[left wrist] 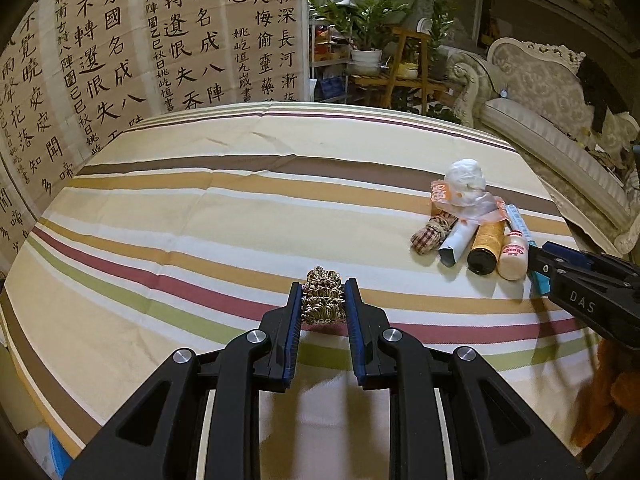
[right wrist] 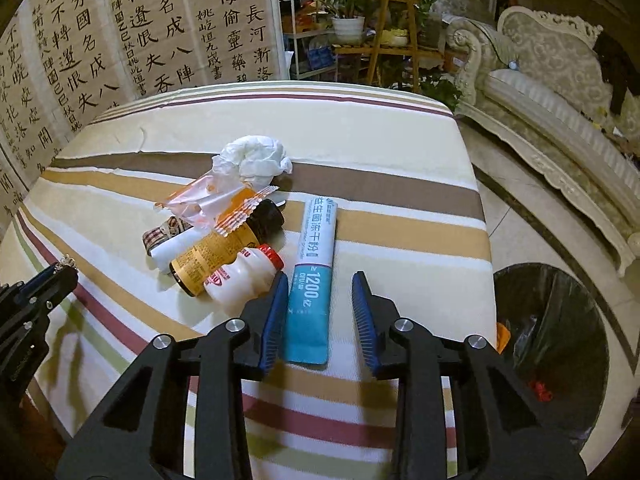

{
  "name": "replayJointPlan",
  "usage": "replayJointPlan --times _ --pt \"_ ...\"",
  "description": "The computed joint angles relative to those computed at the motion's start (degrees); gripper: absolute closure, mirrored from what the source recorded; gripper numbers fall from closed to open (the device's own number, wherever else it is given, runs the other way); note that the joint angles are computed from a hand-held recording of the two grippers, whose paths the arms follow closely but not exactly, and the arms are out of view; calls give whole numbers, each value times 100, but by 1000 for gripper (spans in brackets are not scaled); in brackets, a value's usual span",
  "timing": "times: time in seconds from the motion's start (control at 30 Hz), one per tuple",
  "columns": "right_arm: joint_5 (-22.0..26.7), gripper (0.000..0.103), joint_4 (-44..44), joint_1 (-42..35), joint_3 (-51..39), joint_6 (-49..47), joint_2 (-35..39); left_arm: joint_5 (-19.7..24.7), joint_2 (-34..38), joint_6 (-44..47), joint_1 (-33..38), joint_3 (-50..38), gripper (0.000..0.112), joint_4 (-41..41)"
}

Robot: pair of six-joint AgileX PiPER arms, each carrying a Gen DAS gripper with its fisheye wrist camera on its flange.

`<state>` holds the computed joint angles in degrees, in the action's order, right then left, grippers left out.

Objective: Collect trash
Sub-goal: 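Grasp the blue tube with the right tool, then carry the gold ornament and blue tube over the bin and open both tools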

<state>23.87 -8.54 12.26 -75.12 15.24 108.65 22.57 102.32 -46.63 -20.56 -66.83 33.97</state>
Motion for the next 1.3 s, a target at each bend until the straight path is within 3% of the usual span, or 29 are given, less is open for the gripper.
replayJointPlan --times 0.07,0.53,1.07,1.3 --pt "-12 83 -213 25 30 183 -6 -22 2 58 20 3 90 -58" --pt "-435 84 -347 -122 923 460 -636 -124 -136 54 -174 184 90 -166" --pt "-975 84 -1593 -709 2402 1676 -1921 -21 -217 -746 -1293 98 90 505" --pt "-1167 84 -1203 -1277 2795 1221 -2250 125 31 -750 -1800 -345 90 552"
